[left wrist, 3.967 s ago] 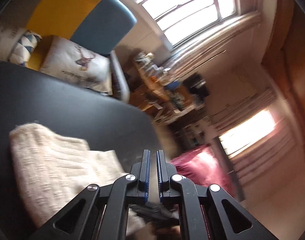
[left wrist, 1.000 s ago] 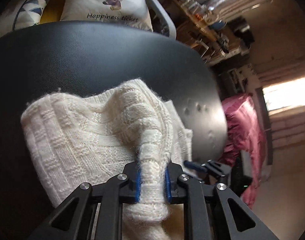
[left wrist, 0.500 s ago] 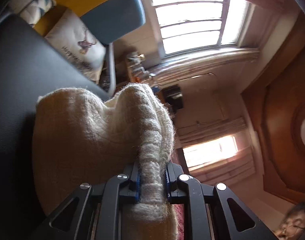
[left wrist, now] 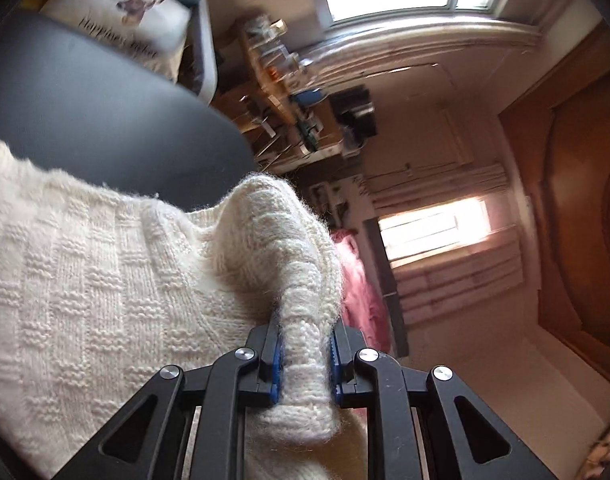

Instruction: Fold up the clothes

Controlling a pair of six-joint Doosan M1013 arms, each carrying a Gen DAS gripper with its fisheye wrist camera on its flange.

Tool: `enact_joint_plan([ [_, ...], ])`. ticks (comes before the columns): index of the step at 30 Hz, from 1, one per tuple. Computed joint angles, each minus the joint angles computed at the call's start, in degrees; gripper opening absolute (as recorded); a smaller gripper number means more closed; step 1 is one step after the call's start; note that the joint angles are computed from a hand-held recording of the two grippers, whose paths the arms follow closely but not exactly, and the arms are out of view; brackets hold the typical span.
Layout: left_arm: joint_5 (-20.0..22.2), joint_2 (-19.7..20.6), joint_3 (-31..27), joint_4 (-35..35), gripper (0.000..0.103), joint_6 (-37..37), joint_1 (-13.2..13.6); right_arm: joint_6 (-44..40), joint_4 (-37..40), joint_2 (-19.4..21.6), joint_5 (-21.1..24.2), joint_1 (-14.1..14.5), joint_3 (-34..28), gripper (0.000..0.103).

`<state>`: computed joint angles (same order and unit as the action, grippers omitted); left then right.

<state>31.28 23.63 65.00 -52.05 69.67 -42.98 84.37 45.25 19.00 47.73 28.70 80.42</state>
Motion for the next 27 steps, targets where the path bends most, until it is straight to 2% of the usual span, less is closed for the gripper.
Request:
enact_joint_plan([
  [5,3.94,3.43,-3.24,6.94,0.018,-7.81,-1.17,-3.18,8.72,-0.93,-0.73,-1.76,2.92,0.028],
  [9,5.21,4.61,-3.59,10.28,0.02,-12.75,-2.2,-4.38,12.87,-2.4,-0.73,-2.99,5.4,0.028],
  [10,5.2,4.7,-3.48,9.49,0.023,-12.8,-2.3,-4.48,12.87,-2.8,-0.82,-3.1,5.87,0.028],
  [12,4.83,4.59,-2.87,6.43,0.039,-11.86,-2.39,-3.08,11.24,-3.71,-0.93,-3.33,6.8,0.028],
  [13,4.25,4.4,-2.37,4.15,0.051,-10.73,-2.37,-2.04,10.14,-4.2,-1.04,-3.46,7.28,0.028],
  [14,3.14,3.96,-1.65,1.2,0.059,-8.87,-2.29,-0.88,8.96,-4.72,-1.21,-3.61,7.8,0.029],
  [17,-0.32,1.36,0.54,-1.46,0.064,-5.89,-2.09,1.38,7.78,-7.13,-2.13,-4.63,10.39,0.03],
  [19,-2.49,-1.14,2.73,-0.87,0.068,-5.21,-1.8,0.51,12.22,-9.09,-3.26,-6.11,13.11,0.033],
  [20,-3.07,-2.44,3.78,1.79,0.07,-6.46,-1.71,-0.3,15.08,-9.82,-4.05,-6.76,14.37,0.035],
  [22,-2.86,-5.03,5.7,11.68,0.071,-11.91,-1.8,-4.24,24.72,-10.65,-5.5,-8.05,16.99,0.041],
  [24,-2.97,-8.38,9.89,16.02,0.072,-13.5,-2.07,-8.93,35.85,-10.52,-5.53,-9.06,18.93,0.044],
  [25,-3.12,-10.1,12.2,17.23,0.072,-13.74,-2.18,-9.11,37.34,-10.42,-5.4,-9.5,19.08,0.049],
  [27,-3.58,-12.88,16.3,19.01,0.073,-14.01,-2.62,-4.55,32.06,-10.58,-5.84,-10.09,17.82,0.053],
])
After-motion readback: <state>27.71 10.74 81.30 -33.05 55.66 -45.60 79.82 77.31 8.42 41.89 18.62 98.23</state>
